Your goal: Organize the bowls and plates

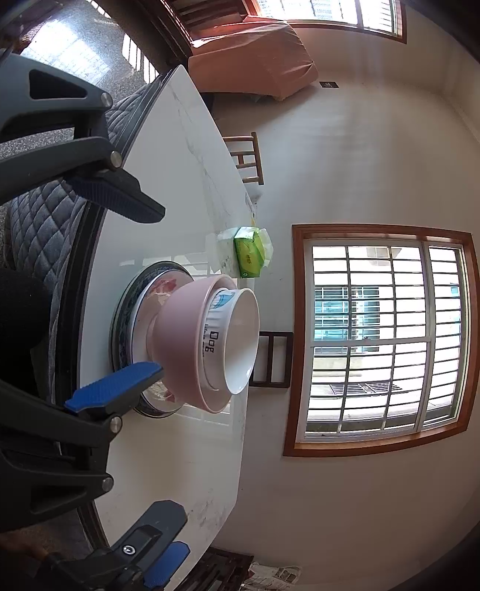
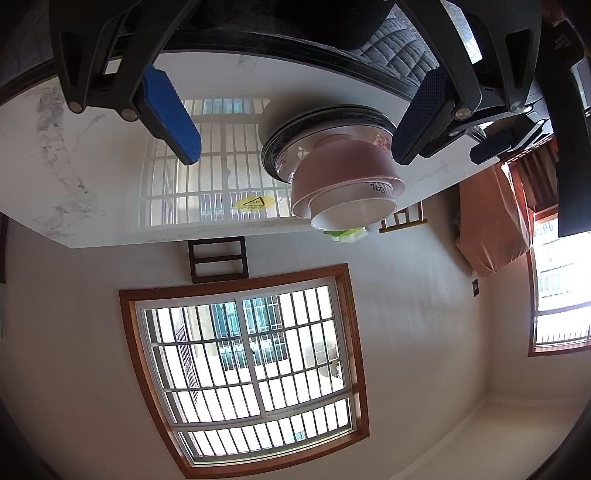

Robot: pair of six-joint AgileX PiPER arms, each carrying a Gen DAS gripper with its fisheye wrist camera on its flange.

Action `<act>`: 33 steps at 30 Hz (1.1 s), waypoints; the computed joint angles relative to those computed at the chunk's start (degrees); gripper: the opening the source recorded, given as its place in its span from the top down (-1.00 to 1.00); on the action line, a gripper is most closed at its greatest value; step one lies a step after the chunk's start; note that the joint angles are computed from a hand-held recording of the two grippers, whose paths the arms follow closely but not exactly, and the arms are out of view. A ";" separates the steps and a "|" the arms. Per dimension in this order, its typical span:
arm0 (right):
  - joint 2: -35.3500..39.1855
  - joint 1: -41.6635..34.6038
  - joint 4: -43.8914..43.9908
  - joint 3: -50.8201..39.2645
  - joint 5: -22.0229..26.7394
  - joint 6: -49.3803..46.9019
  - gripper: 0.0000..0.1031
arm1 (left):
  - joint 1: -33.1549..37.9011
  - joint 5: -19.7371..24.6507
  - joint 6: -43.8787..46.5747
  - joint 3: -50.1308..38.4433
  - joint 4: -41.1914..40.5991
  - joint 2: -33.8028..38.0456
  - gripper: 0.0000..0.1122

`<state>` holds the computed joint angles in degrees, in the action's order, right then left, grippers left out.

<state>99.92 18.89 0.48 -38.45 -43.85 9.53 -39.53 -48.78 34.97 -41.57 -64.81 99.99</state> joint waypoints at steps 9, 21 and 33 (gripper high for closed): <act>0.10 -0.31 -0.23 -0.51 1.09 0.03 -0.99 | 0.35 0.89 0.24 -0.49 0.20 0.43 -0.42; -0.06 -0.36 -0.56 -0.21 1.38 0.27 -0.99 | 0.95 2.68 0.52 -0.68 0.75 0.38 -0.42; 0.54 -1.59 -2.68 -0.93 2.90 1.92 -0.99 | 0.55 2.01 5.07 -3.22 -2.21 3.08 -0.56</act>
<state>100.45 17.30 -2.20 -39.38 -40.95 11.45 -38.99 -46.77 40.04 -44.79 -67.03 103.07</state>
